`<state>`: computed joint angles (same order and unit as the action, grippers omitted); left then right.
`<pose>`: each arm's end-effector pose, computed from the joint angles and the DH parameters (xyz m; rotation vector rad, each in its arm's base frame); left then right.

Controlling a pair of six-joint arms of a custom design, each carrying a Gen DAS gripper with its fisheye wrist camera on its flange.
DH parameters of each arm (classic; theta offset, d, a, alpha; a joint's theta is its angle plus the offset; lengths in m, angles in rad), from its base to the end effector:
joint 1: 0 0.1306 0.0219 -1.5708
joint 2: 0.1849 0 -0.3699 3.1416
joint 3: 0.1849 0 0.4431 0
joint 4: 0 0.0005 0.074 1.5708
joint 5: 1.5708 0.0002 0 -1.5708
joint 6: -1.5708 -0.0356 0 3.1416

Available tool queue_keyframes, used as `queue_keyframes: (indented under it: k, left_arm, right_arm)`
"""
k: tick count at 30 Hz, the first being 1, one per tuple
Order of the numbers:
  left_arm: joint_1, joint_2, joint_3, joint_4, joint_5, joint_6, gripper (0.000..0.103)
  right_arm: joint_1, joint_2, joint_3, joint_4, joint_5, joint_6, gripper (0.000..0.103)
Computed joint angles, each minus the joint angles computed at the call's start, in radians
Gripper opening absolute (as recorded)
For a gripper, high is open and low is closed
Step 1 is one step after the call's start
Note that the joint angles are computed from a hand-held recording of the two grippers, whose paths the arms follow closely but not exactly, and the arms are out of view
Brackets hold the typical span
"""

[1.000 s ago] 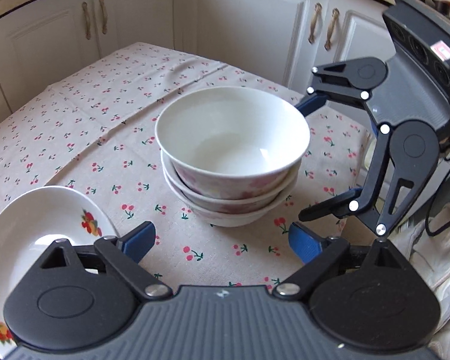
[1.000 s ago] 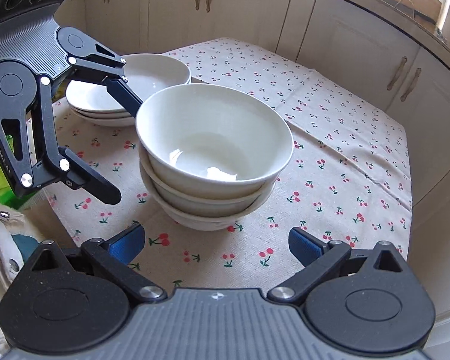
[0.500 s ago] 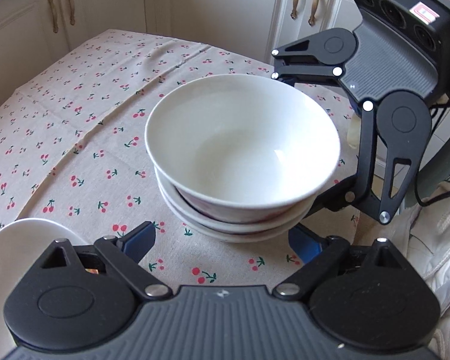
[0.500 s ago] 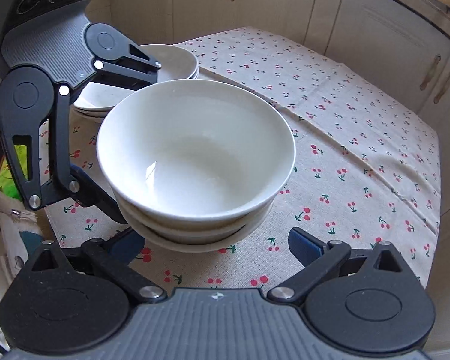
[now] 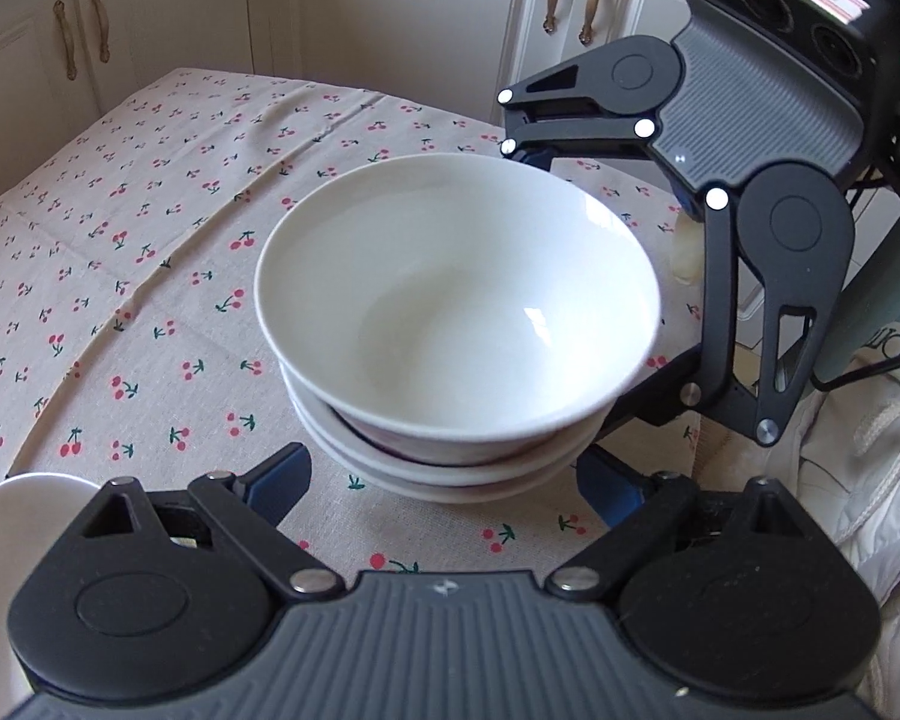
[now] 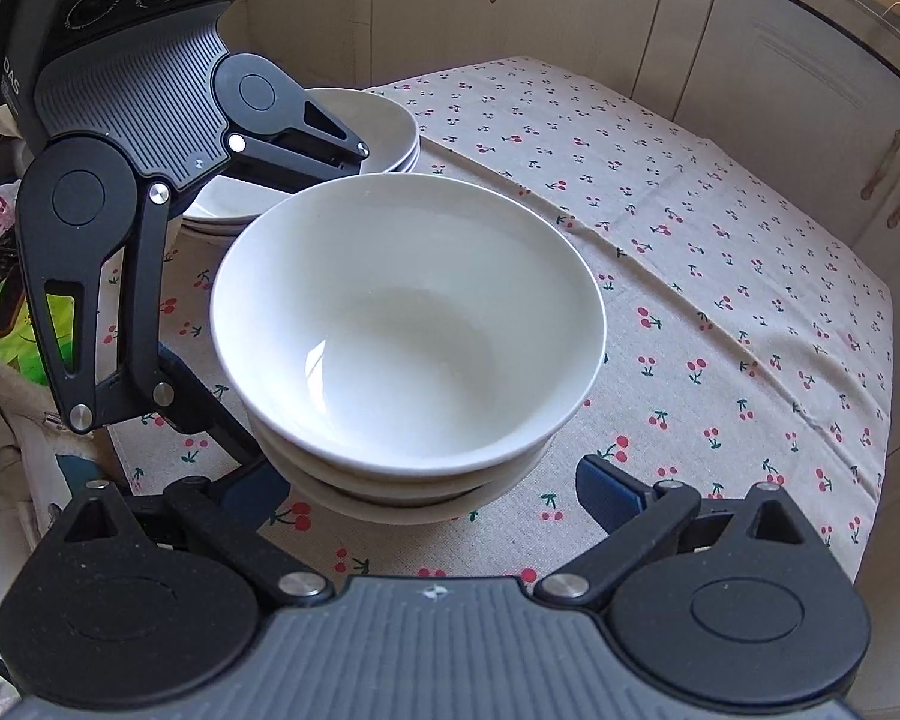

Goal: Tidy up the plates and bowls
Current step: 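Lift the bowl stack with both tools and carry it over the plate stack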

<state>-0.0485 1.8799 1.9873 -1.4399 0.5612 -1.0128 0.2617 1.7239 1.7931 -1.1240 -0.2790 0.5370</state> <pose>0.6605 -0.0515 0.4025 1.4075 2.2196 -0.5249 0.6156 0.1745 0.4160 -1.0921 2.3417 0.2656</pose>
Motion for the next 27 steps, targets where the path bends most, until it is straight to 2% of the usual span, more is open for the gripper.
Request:
queue_keyframes:
  k: [6, 15, 20, 27]
  left_arm:
    - [0.002, 0.031, 0.044, -0.052, 0.024, -0.017, 0.094]
    - [0.012, 0.048, 0.070, -0.064, 0.051, -0.032, 0.093]
    - [0.013, 0.073, 0.102, -0.099, 0.063, -0.063, 0.093]
    - [0.012, 0.112, 0.153, -0.159, 0.084, -0.108, 0.093]
  right_arm:
    - [0.001, -0.003, 0.003, -0.007, -0.004, 0.020, 0.100]
    - [-0.003, 0.009, 0.029, -0.042, -0.007, 0.056, 0.098]
    - [-0.001, 0.016, 0.036, -0.052, 0.004, 0.086, 0.097]
    - [-0.011, 0.050, 0.083, -0.104, -0.039, 0.118, 0.092]
